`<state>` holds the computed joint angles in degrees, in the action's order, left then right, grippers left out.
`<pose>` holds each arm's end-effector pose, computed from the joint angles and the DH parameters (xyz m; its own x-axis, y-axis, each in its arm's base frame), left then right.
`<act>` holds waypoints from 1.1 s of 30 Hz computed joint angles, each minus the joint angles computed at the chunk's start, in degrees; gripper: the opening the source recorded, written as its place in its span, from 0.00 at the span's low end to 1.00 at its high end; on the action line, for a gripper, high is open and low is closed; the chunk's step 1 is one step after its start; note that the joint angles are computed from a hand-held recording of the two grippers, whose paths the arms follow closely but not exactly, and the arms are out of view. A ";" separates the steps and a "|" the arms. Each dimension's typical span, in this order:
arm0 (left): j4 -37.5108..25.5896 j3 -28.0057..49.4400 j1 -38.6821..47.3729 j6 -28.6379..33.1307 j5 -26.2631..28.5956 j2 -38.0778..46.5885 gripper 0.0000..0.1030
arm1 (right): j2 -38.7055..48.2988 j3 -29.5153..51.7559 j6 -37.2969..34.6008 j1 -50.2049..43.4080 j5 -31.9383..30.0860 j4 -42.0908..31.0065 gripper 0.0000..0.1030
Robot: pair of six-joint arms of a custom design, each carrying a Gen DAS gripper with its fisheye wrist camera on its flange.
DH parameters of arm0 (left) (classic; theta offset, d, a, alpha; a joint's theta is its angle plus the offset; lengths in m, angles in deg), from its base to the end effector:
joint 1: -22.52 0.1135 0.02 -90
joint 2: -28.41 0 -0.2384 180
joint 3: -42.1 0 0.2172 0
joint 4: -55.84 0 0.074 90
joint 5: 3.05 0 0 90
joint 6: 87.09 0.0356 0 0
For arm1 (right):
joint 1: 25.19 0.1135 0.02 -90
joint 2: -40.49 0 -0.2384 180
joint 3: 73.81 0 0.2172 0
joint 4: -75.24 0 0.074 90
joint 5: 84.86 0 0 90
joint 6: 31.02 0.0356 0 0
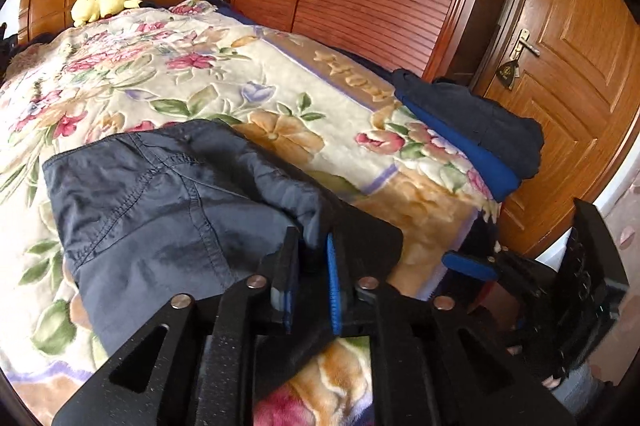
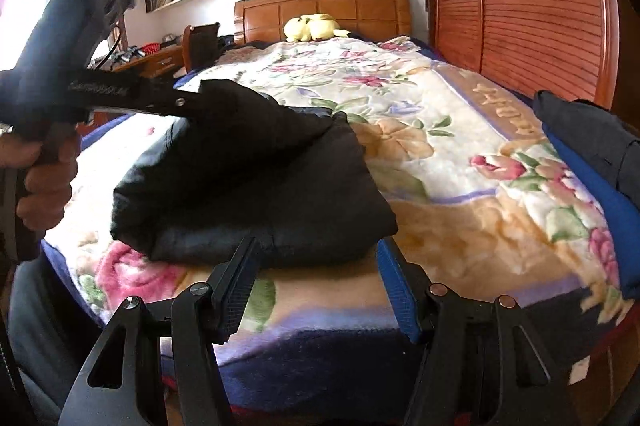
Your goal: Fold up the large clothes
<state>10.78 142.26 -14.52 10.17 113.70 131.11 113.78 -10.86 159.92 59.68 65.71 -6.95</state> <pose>0.2783 -0.2301 0.2583 -0.4861 0.5082 -0.7109 0.8484 0.4695 -0.2445 0.0453 0.1577 0.2114 -0.4669 0.1944 -0.8627 0.1812 0.9759 0.1218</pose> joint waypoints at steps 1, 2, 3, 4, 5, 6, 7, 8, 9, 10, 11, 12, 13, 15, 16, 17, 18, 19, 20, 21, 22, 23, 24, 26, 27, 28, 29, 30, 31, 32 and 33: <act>0.73 -0.47 0.06 -0.09 0.00 -0.17 0.22 | -1.10 -0.77 -1.34 -0.52 0.23 1.31 0.61; 1.62 -2.04 0.53 0.03 0.03 -1.67 0.27 | -1.62 -0.87 -1.39 -0.46 0.42 1.09 0.61; 2.24 -3.01 0.88 0.09 -0.06 -2.60 0.29 | -2.68 -1.30 -1.88 -0.61 0.58 0.80 0.61; 2.58 -3.89 1.41 0.11 -0.16 -3.67 0.30 | -3.10 -0.95 -1.83 -0.48 0.71 -0.18 0.61; 3.28 -5.16 2.14 -0.06 -0.05 -4.91 0.30 | -3.44 -0.61 -1.82 -0.32 0.88 -1.05 0.61; 3.73 -5.89 2.66 -0.17 0.00 -5.54 0.30 | -3.70 -0.20 -1.76 -0.09 1.12 -1.99 0.61; 4.12 -6.58 3.10 -0.27 -0.39 -6.17 0.31 | -3.91 0.35 -1.91 0.03 1.41 -2.87 0.61; 4.80 -7.51 3.54 -0.23 -1.07 -6.92 0.31 | -4.03 0.78 -2.34 -0.03 1.69 -3.37 0.61; 5.89 -8.73 4.04 -0.15 -1.97 -7.71 0.31 | -4.55 1.25 -2.52 0.09 2.07 -4.54 0.61; 6.71 -9.66 4.44 -0.07 -3.05 -8.30 0.31 | -4.85 1.43 -3.20 -0.04 2.35 -4.69 0.61; 7.31 -10.28 4.75 0.04 -3.69 -8.68 0.32 | -5.42 1.52 -4.02 -0.10 2.61 -4.84 0.61; 7.71 -10.70 5.10 0.21 -4.27 -9.01 0.32 | -6.08 1.75 -5.26 -0.28 2.86 -4.84 0.61; 8.11 -11.18 5.51 0.44 -5.24 -9.44 0.32 | -6.88 1.81 -6.79 -0.67 3.09 -4.61 0.61; 8.82 -12.29 6.38 0.85 -6.40 -10.27 0.32 | -8.59 1.75 -10.99 -1.88 3.35 -3.02 0.61; 8.96 -12.61 6.71 0.98 -6.92 -10.45 0.32 | -9.63 1.57 -13.56 -2.61 3.42 -1.84 0.61; 9.18 -13.00 6.94 1.21 -7.53 -10.62 0.32 | -10.59 1.47 -16.00 -3.34 3.44 -0.75 0.61; 9.80 -13.89 7.23 1.68 -8.60 -10.87 0.32 | -11.57 1.50 -18.72 -4.24 3.28 0.48 0.61; 10.29 -14.51 7.37 1.98 -9.59 -11.02 0.32 | -12.47 1.42 -21.34 -5.10 3.03 1.85 0.61; 10.61 -15.01 7.70 2.23 -10.13 -11.14 0.33 | -13.63 1.39 -24.45 -6.04 2.68 3.35 0.61; 11.09 -15.62 7.95 2.23 -10.73 -11.15 0.33 | -14.52 1.47 -27.52 -7.06 2.32 4.87 0.61; 11.29 -15.84 8.17 2.00 -10.83 -10.96 0.33 | -15.06 1.69 -30.01 -7.94 1.99 6.02 0.61; 11.37 -15.97 8.34 1.78 -10.84 -10.72 0.33 | -15.56 1.73 -32.60 -8.81 1.65 7.46 0.61; 11.54 -16.10 8.42 1.64 -10.92 -10.45 0.33 | -16.15 1.73 -35.73 -9.85 1.16 9.32 0.61; 12.08 -16.81 8.43 1.56 -11.35 -10.16 0.33 | -16.62 1.70 -40.90 -11.79 0.15 13.18 0.61; 12.10 -16.94 8.57 1.69 -11.21 -10.01 0.33 | -16.87 1.42 -44.43 -13.24 -0.85 16.27 0.61; 12.15 -17.09 8.67 1.85 -11.08 -9.81 0.33 | -16.85 1.22 -47.43 -14.53 -1.82 18.98 0.61; 12.27 -17.31 8.85 2.04 -10.96 -9.82 0.33 | -16.50 1.21 -50.47 -16.01 -2.92 21.66 0.61; 12.37 -17.47 9.00 2.17 -10.84 -9.83 0.33 | -15.89 1.25 -53.60 -17.66 -4.23 24.42 0.61; 12.63 -17.76 9.33 2.32 -10.52 -9.83 0.33 | -15.19 1.33 -56.25 -19.14 -5.51 26.85 0.61; 12.78 -17.92 9.56 2.41 -10.24 -9.84 0.33 | -14.31 1.53 -58.40 -20.62 -6.87 28.94 0.61; 12.95 -18.19 9.90 2.60 -9.87 -9.93 0.33 | -13.39 1.87 -60.11 -21.92 -8.03 30.48 0.61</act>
